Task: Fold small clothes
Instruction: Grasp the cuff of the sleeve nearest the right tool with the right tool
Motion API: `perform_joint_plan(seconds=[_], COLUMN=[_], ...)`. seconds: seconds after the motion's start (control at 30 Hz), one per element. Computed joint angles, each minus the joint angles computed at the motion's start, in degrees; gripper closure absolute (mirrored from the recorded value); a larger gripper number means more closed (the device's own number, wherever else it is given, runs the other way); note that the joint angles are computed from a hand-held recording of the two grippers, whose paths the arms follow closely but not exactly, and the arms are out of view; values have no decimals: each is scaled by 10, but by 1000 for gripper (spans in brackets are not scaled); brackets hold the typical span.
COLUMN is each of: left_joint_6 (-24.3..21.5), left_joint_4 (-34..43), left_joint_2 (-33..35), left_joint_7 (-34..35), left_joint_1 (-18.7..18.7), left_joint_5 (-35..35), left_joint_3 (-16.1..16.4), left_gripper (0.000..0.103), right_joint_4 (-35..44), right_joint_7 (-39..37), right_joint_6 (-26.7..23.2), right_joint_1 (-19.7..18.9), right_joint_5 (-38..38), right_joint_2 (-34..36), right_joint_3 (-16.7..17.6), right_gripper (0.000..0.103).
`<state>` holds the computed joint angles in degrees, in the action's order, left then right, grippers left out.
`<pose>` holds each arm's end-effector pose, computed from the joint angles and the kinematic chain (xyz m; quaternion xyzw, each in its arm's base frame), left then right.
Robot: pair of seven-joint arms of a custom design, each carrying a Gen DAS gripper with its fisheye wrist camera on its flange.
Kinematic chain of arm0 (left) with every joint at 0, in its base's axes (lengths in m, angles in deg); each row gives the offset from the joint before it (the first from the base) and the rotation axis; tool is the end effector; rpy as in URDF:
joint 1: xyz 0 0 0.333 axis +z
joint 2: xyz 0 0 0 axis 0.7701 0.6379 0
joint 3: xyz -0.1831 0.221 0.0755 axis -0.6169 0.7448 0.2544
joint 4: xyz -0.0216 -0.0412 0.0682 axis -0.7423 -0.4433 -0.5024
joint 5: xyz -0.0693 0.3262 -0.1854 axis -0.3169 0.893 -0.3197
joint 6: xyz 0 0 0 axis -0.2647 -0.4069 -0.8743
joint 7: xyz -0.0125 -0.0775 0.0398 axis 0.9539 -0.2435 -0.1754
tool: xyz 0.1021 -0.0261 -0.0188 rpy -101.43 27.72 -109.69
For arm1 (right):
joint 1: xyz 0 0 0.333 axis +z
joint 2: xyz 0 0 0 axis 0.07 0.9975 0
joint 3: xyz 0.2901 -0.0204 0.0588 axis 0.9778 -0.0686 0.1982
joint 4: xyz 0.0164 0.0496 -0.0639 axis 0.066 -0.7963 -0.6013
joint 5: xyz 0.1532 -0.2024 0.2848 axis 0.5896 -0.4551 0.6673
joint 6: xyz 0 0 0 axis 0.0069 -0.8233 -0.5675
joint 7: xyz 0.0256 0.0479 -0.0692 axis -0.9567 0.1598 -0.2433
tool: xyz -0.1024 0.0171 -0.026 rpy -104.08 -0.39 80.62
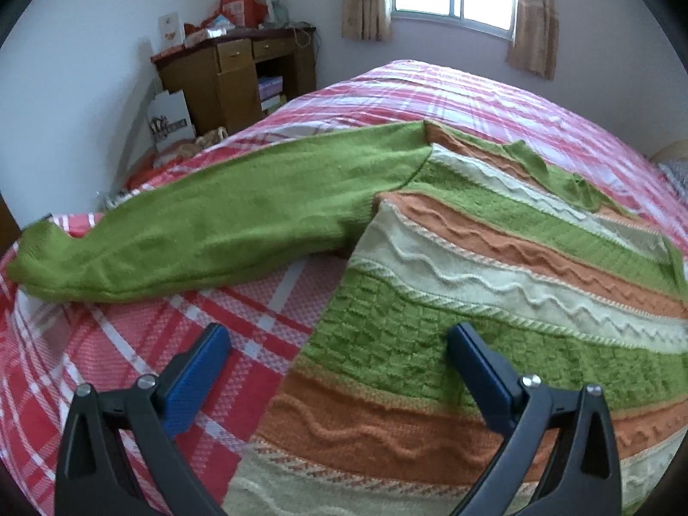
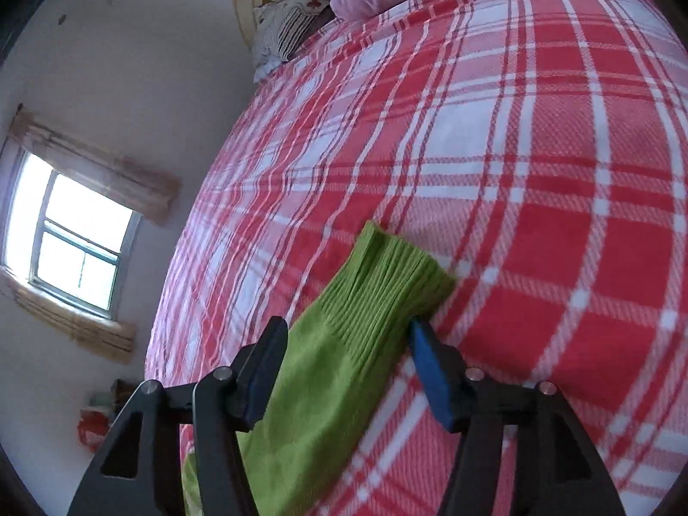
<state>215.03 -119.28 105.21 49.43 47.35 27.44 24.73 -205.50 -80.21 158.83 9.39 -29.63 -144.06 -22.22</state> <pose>0.7275 -0.0992 0.4776 -0.5542 0.7468 -0.2977 0.2156 0.2624 0.0741 0.5055 0.1376 0.8941 -0.2535 0.3426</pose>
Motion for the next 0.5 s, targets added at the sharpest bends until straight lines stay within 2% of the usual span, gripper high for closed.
perform_joint_plan(seconds=[0.07, 0.13, 0.23, 0.4, 0.5], left_joint_6=[10, 15, 19, 25, 28], left_joint_4=[-9, -13, -17, -25, -28], left_joint_2=[-4, -5, -7, -11, -12], left_joint_7=[-2, -3, 6, 20, 30], left_joint_1=[-3, -4, 3, 10, 14], left_joint_5=[5, 8, -2, -16, -26], left_joint_3=[3, 3, -4, -10, -15], left_gripper=[0, 0, 0, 0, 0], right_joint_4=[16, 32, 15, 84, 153], right_joint_7=[-34, -76, -93, -138, -163], right_joint_6=[-13, -50, -55, -98, -78], right_joint_1=[2, 12, 25, 32, 30], right_joint_5=[2, 19, 25, 12, -22], right_joint_2=[25, 40, 8, 45, 103], right_joint_3=[-12, -27, -29, 9, 21], right_gripper=[52, 82, 94, 94, 94])
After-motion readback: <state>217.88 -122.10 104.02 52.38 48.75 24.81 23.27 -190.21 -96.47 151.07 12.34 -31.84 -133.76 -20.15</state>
